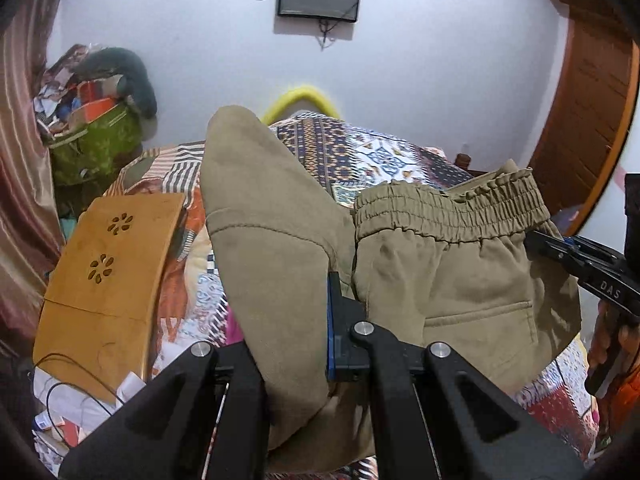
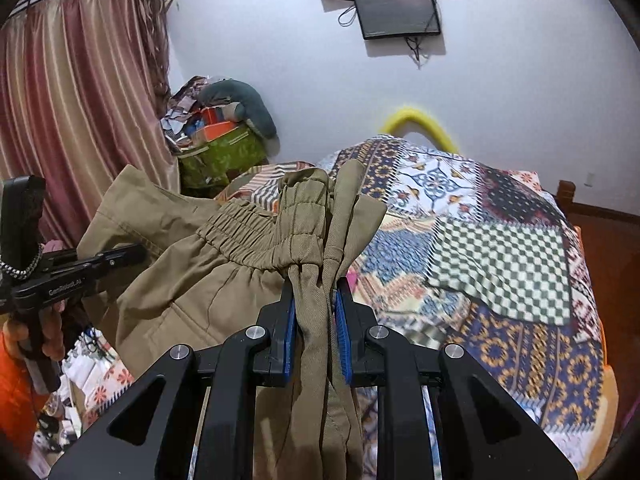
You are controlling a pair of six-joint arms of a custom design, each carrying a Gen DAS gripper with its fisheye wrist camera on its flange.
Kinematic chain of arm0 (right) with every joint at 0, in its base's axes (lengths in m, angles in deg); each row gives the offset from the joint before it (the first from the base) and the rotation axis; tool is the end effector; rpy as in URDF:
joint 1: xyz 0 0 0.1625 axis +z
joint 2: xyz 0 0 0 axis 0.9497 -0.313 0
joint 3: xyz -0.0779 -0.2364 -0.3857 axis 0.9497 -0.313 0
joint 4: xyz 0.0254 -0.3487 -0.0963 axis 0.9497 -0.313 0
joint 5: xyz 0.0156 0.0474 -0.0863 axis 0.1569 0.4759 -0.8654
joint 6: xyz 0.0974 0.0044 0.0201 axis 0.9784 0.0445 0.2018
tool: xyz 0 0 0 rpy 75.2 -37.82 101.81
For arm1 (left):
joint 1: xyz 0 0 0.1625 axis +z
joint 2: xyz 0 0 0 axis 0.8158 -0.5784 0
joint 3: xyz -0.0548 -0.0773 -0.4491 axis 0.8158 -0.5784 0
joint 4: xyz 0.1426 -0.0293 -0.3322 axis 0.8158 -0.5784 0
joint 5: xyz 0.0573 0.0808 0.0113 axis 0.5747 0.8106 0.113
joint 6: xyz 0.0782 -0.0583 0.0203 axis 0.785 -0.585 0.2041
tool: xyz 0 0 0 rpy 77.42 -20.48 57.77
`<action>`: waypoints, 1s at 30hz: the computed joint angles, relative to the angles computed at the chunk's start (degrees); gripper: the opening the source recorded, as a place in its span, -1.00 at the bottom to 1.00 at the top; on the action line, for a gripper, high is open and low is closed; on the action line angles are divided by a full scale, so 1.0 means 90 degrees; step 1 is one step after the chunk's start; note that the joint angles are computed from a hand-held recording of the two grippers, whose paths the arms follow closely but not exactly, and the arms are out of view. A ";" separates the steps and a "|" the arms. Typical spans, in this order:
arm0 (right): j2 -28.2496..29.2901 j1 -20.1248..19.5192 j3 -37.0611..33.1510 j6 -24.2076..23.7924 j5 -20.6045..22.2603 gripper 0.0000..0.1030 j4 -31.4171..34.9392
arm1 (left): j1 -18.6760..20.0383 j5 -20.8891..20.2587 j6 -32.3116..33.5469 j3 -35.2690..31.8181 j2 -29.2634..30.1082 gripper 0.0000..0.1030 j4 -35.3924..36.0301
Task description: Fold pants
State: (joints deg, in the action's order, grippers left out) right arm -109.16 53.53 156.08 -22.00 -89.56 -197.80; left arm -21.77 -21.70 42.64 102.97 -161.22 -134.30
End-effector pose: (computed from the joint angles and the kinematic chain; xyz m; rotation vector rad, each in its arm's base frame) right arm 0.4033 -0.4073 0.1949 0.9354 -2.5736 0.8546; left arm -0.2280 -0.4051 0.3493 0.4218 2.2976 -0.9748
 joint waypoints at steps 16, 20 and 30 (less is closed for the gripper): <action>0.1221 -0.0592 -0.1062 0.0144 -0.0132 -0.70 0.0459 | 0.2257 -0.0839 0.1612 -0.0804 0.1385 -0.93 -0.1734; 0.1434 -0.0782 -0.1187 0.0274 -0.0224 -0.70 0.0864 | 0.2794 -0.1048 0.1518 -0.0914 0.1655 -0.92 -0.1605; 0.1499 -0.0960 -0.1289 0.0289 -0.0484 -0.48 0.1477 | 0.3251 -0.1340 0.1438 -0.0656 0.1687 -0.61 -0.1989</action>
State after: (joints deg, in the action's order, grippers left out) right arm -95.67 44.89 144.48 -19.40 -93.92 -184.50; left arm 7.49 -33.76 55.58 97.06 -146.04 -152.19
